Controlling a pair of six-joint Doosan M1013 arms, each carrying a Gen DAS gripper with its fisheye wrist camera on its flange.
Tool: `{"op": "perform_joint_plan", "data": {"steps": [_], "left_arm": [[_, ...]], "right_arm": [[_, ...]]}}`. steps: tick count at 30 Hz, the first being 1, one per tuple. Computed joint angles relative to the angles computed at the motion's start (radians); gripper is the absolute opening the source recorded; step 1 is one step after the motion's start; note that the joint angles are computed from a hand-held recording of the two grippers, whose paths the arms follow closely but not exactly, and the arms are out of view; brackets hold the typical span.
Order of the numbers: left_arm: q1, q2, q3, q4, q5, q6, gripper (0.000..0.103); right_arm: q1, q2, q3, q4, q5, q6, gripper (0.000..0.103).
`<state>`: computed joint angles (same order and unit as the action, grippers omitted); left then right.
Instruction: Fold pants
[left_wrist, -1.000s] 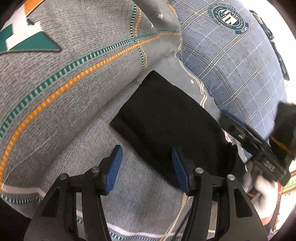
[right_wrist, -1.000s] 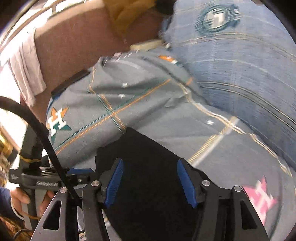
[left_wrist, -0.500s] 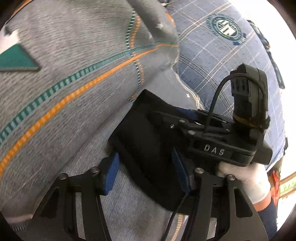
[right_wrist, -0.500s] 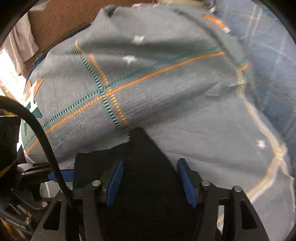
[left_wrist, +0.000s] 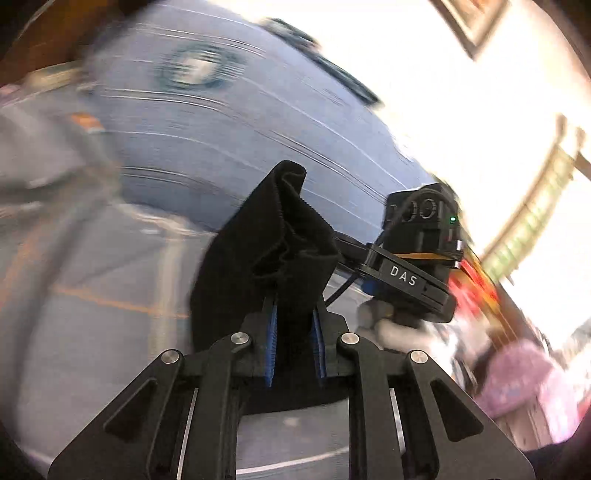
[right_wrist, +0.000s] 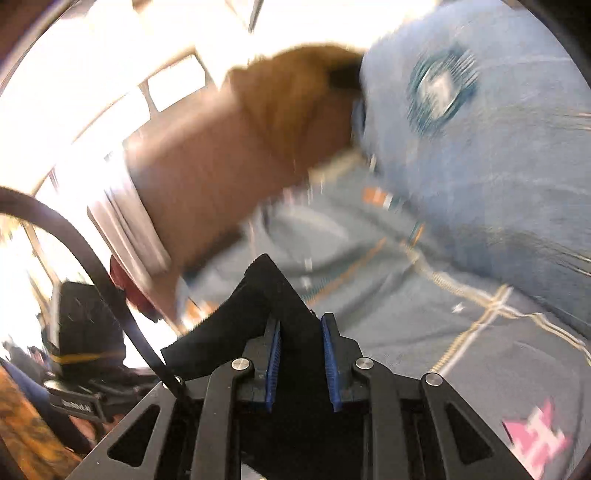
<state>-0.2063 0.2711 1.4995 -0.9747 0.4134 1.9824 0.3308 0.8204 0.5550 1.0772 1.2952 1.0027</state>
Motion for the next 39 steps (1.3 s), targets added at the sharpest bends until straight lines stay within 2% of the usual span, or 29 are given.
{"op": "perform_joint_plan", "data": {"steps": [3,5,6,9,10,12,14,15,16,18,19,21,23,25,26,30,31,34,36,38,39], "left_arm": [[-0.042,0.057,-0.076,0.025,0.091,0.025,0.015],[-0.078,0.094,-0.108,0.087,0.119,0.019,0.015],[-0.093,0.113,-0.121,0.144,0.143,-0.025,0.015],[-0.129,0.194,-0.184,0.339,0.231,-0.191,0.015],[-0.136,0.210,-0.191,0.378,0.242,-0.211,0.015],[-0.144,0.199,-0.173,0.376,0.199,-0.177,0.015],[-0.141,0.186,-0.184,0.380,0.239,-0.132,0.020],[-0.135,0.180,-0.192,0.361,0.279,-0.100,0.029],[-0.125,0.174,-0.200,0.322,0.318,-0.055,0.034],[-0.099,0.146,-0.187,0.235,0.345,0.050,0.038],[-0.093,0.131,-0.175,0.233,0.328,0.072,0.045],[-0.079,0.100,-0.149,0.266,0.274,0.085,0.058],[-0.071,0.081,-0.129,0.352,0.202,0.034,0.059],[-0.074,0.080,-0.128,0.549,0.155,-0.140,0.059],[-0.074,0.093,-0.142,0.636,0.152,-0.229,0.059],[-0.062,0.162,-0.208,0.739,0.209,-0.371,0.059],[-0.063,0.178,-0.224,0.758,0.220,-0.402,0.059],[-0.065,0.199,-0.241,0.779,0.240,-0.421,0.059],[-0.072,0.211,-0.257,0.788,0.262,-0.422,0.059],[-0.085,0.223,-0.274,0.809,0.265,-0.426,0.059],[-0.090,0.230,-0.280,0.834,0.264,-0.441,0.059]], "right_arm": [[-0.056,-0.109,0.205,0.075,-0.096,-0.058,0.020],[-0.087,-0.167,0.324,0.105,-0.156,-0.080,0.020],[-0.108,-0.202,0.401,0.121,-0.196,-0.079,0.020],[-0.145,-0.250,0.538,0.117,-0.274,-0.012,0.017],[-0.146,-0.254,0.554,0.069,-0.294,0.027,0.017],[-0.137,-0.261,0.573,-0.117,-0.339,0.165,0.017],[-0.134,-0.273,0.589,-0.175,-0.364,0.224,0.018],[-0.133,-0.285,0.602,-0.166,-0.385,0.211,0.019],[-0.134,-0.296,0.609,-0.173,-0.401,0.205,0.024],[-0.127,-0.323,0.615,-0.249,-0.441,0.236,0.054],[-0.124,-0.335,0.616,-0.270,-0.446,0.243,0.067],[-0.135,-0.363,0.632,-0.244,-0.427,0.204,0.067],[-0.133,-0.383,0.645,-0.238,-0.414,0.182,0.067],[-0.121,-0.391,0.646,-0.269,-0.395,0.182,0.067],[-0.115,-0.396,0.649,-0.292,-0.386,0.180,0.067],[-0.073,-0.381,0.627,-0.359,-0.352,0.133,0.066],[-0.066,-0.374,0.625,-0.373,-0.345,0.129,0.063],[-0.024,-0.317,0.548,-0.618,-0.268,0.253,0.031],[-0.021,-0.317,0.546,-0.627,-0.264,0.242,0.026],[-0.029,-0.328,0.545,-0.598,-0.247,0.216,0.015],[-0.030,-0.340,0.555,-0.609,-0.253,0.205,0.014]]}}
